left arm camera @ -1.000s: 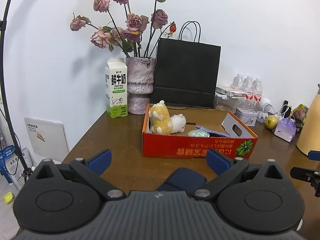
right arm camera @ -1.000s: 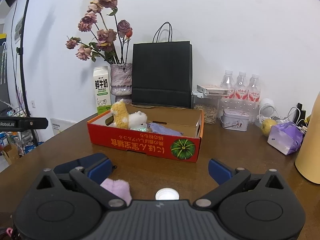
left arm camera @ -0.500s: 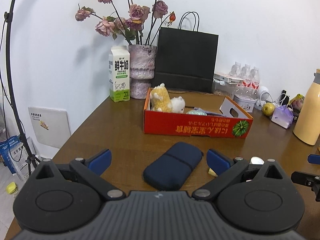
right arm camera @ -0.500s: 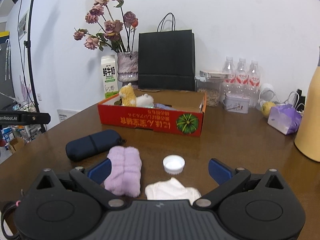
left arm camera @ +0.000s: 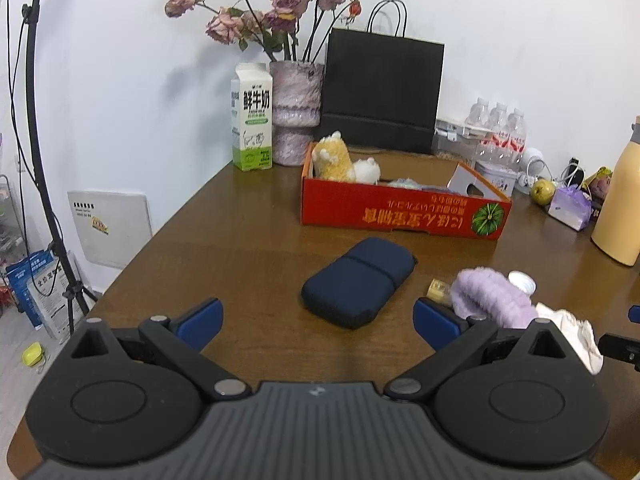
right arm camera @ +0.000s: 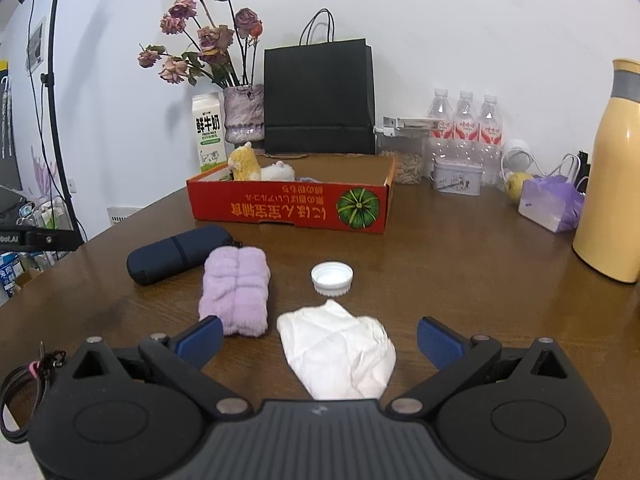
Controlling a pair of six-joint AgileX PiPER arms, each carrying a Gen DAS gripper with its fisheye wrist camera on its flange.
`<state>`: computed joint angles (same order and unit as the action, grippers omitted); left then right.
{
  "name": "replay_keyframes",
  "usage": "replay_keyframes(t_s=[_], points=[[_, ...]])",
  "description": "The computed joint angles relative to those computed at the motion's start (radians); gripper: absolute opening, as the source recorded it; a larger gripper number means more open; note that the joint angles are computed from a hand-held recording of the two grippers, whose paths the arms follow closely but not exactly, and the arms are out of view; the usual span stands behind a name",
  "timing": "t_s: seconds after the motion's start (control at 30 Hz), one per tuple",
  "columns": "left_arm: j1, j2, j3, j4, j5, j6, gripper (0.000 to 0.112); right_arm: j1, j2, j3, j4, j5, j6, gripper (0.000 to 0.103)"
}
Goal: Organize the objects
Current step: 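Withdraw both tools from the box back toward the remaining objects, then grasp the braided black cable with the left tool and lift it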
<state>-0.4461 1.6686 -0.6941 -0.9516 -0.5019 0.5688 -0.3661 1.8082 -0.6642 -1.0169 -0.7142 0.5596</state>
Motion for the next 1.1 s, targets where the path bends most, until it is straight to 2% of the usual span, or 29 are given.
replay_keyframes(t_s=[0.3, 0.57, 1.1], points=[[-0.04, -0.047, 0.076, -0.09, 0.02, 0.048, 0.103, -0.008, 0.003, 0.051, 0.006, -0.01, -0.051, 0.103], [-0.158, -0.151, 0.151, -0.328, 0.009, 0.244, 0.103, -0.016, -0.022, 0.095, -0.005, -0.027, -0.051, 0.103], [-0.363, -0.243, 0.266, -0.514, -0.029, 0.278, 0.103, -0.11, -0.179, 0.343, -0.05, -0.118, -0.14, 0.103]])
